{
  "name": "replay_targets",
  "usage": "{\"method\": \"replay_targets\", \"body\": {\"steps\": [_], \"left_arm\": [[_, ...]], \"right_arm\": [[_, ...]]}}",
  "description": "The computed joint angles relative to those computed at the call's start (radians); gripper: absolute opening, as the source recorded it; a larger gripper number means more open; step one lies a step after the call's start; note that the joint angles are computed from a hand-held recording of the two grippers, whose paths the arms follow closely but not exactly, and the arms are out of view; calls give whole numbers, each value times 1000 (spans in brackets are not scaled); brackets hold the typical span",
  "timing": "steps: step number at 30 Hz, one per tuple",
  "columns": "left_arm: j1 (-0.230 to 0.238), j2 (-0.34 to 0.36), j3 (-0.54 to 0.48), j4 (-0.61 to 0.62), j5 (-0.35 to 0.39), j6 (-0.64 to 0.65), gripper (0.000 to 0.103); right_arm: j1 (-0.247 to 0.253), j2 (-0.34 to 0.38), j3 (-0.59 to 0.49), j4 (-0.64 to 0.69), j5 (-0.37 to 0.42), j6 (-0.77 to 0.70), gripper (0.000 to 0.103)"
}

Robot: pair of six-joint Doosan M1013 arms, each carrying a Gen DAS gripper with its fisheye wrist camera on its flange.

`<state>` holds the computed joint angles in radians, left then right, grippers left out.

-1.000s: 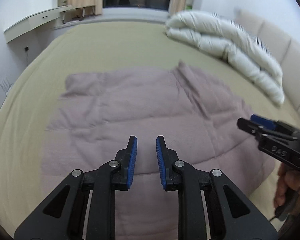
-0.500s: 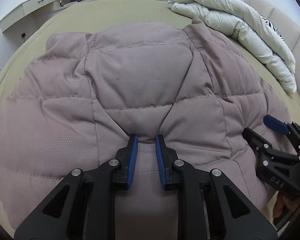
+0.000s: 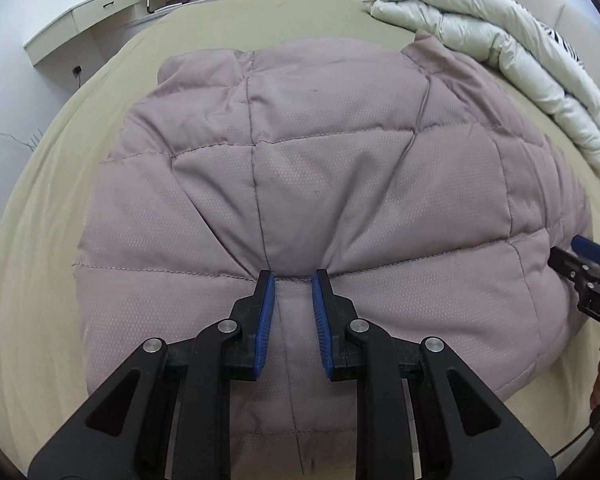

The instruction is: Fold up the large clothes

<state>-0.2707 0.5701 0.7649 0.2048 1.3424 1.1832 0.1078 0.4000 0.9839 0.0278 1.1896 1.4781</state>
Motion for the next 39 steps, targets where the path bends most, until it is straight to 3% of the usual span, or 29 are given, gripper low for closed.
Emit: {"method": "replay_targets", "body": {"steps": [6, 9, 11, 14, 17, 18, 21, 25, 27, 31, 35, 39], "left_arm": [[29, -11, 12, -91, -14, -5, 19], [53, -71, 72, -123, -66, -56, 19], [66, -133, 142, -66, -136, -120, 19], [104, -166, 175, -74, -139, -155, 30], [148, -183, 209, -98, -157, -189, 60], [161, -185, 216, -111, -165, -202, 62], [219, -186, 248, -260, -202, -208, 64], [269, -166, 262, -480, -248, -130, 64], [285, -148, 254, -578, -266, -84, 68], [296, -59, 169, -669, -216, -73, 71], [321, -31, 194, -853, -269, -29, 72], [338, -9, 200, -956, -286, 18, 72]], "right_arm": [[0, 8, -4, 6, 11, -17, 76], [-31, 18, -62, 96, 85, -26, 75], [-64, -4, -53, 166, 35, -29, 76], [-101, -32, -38, 205, -29, -8, 85], [-126, -31, -58, 242, -9, -25, 85], [-129, -31, -60, 247, -10, -53, 86], [-143, -20, -66, 271, -1, -67, 95], [-209, 22, -86, 445, 37, 26, 95], [-235, 38, -89, 523, 39, 58, 95], [-272, 98, -142, 629, 86, 116, 95], [-294, 164, -201, 723, 153, 158, 94], [-295, 217, -235, 776, 194, 188, 89]]}}
